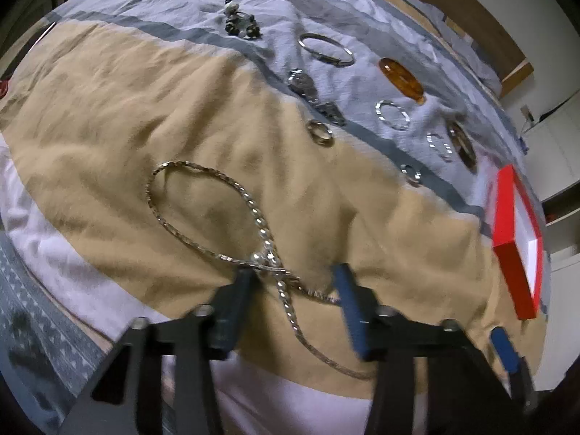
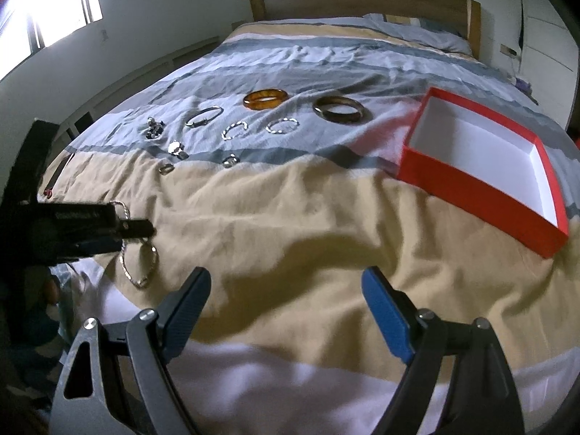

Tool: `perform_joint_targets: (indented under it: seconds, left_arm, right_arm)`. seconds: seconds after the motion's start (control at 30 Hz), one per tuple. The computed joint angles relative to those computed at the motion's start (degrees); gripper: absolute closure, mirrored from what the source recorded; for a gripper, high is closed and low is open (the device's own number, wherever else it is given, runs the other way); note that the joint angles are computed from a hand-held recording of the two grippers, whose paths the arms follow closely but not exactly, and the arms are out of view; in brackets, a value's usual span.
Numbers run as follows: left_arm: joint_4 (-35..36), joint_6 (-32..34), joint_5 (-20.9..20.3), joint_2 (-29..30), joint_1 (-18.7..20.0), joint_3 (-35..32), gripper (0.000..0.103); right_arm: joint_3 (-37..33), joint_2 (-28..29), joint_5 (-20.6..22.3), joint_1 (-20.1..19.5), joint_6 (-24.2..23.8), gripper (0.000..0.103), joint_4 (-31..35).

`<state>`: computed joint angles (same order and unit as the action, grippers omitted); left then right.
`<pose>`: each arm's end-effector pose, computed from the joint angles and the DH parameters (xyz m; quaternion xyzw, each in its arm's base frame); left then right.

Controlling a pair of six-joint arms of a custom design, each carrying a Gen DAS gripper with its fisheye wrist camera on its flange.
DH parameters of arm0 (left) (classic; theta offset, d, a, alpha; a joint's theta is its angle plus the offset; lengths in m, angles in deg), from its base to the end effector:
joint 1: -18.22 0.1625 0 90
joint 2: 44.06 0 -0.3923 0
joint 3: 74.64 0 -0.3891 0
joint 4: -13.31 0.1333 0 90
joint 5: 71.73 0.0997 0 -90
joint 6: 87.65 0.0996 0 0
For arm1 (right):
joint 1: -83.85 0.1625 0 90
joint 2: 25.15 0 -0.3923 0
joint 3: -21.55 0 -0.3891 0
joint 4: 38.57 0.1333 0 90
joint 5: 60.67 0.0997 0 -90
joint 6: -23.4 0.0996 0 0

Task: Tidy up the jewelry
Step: 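Lower the left tool onto the silver chain necklace and close on it, then grasp the small silver ring with the right tool while the left holds the necklace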

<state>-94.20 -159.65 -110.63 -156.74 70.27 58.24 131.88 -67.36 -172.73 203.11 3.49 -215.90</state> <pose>-0.0247 -0.3745 0.3230 -0.2544 0.8654 -0.3409 0.2648 0.3574 -0.4418 0.0106 0.3736 -0.8933 0.1786 0.1747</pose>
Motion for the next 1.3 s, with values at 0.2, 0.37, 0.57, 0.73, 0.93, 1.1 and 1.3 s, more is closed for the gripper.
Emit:
perform_joint_targets:
  seconds: [0.2, 0.37, 0.57, 0.73, 0.93, 1.1, 1.3]
  left_arm:
    - [-4.5, 7.5, 0.2, -2.9, 1.7, 1.5, 0.095]
    - [-2.7, 10.6, 4.8, -4.5, 0.9, 1.4, 0.095]
    - [-5.8, 16.1, 7.2, -6.5, 2.3, 1.7, 0.095]
    - [-8.8, 20.5, 7.9, -7.6, 2.9, 2.1, 0.095]
    - [-12.8, 24.2, 7.4, -7.1, 3.8, 2.1, 0.095]
    - [-9.4, 22.9, 8.4, -7.5, 1.3, 1.4, 0.095]
    - [-2.5, 18.9, 9.6, -6.8, -5.4, -0.8, 0.095]
  right_arm:
    - [-4.4, 3.2, 1.6, 1.0, -0.4, 0.019, 2.5]
    - [-10.7, 7.7, 4.5, 1.6, -0.1, 0.022, 5.8]
    - [-20.0, 14.1, 6.0, 1.3, 1.7, 0.063, 12.0]
    - [-25.0, 17.9, 5.4, 1.1, 3.3, 0.063, 13.5]
    - [-28.5, 20.3, 3.7, 1.1, 3.6, 0.084, 14.8]
    - [-26.6, 18.5, 5.5, 1.0, 3.2, 0.084, 14.1]
    - [-19.3, 11.5, 7.3, 1.0, 3.4, 0.084, 10.0]
